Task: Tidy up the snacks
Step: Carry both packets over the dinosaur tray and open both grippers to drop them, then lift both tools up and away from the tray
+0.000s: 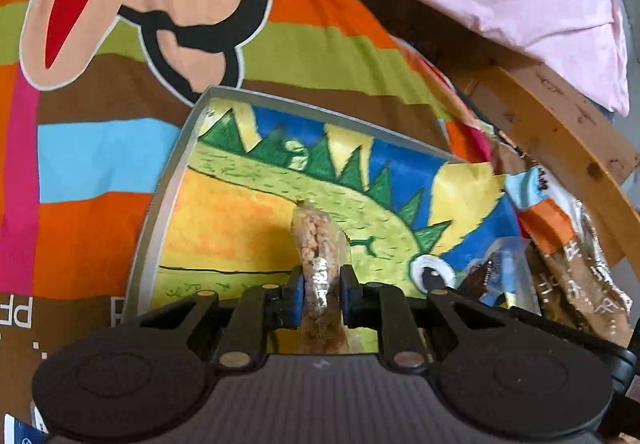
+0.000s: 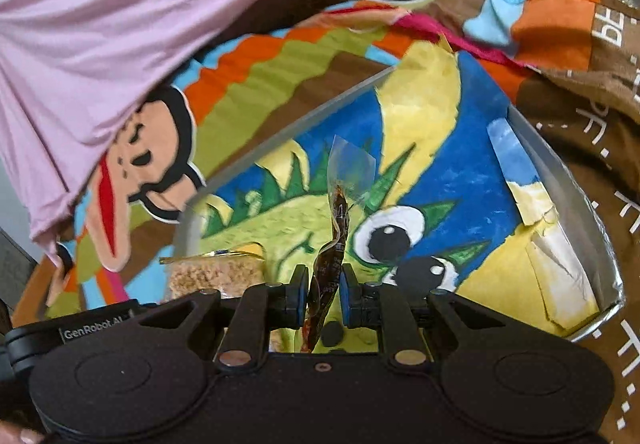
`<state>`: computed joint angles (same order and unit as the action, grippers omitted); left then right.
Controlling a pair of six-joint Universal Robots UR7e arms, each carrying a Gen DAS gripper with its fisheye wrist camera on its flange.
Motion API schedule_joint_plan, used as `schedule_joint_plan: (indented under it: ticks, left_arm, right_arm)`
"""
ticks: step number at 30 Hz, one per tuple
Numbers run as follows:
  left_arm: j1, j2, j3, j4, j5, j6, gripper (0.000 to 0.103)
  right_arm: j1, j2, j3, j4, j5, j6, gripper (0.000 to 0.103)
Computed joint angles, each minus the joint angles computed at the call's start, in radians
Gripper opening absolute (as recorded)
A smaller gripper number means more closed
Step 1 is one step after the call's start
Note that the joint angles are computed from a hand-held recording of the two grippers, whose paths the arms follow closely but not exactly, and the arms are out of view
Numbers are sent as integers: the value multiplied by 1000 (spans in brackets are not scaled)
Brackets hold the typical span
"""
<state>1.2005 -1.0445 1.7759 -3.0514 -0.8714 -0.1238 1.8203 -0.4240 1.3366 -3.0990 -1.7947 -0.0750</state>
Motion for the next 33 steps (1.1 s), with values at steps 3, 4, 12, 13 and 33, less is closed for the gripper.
schedule_joint_plan:
  ticks: [3, 4, 12, 13, 33]
  left_arm:
    - [17, -7, -4, 18, -20, -31, 20]
    - [19, -7, -6, 25, -16, -37, 21]
    - [-14, 18, -2, 36, 142, 29, 34]
    - [-16, 20, -1, 41, 156, 24, 37]
    - [-132, -92, 171, -25, 317, -89, 102]
  right_arm:
    - [-5, 6, 1, -7, -9, -19, 19]
    - [-4, 7, -1, -6, -18, -22, 19]
    - [17, 17, -27, 38, -147, -64, 26]
    - [20, 17, -31, 48, -164, -68, 27]
    - [74, -137, 160, -55, -190, -169, 102]
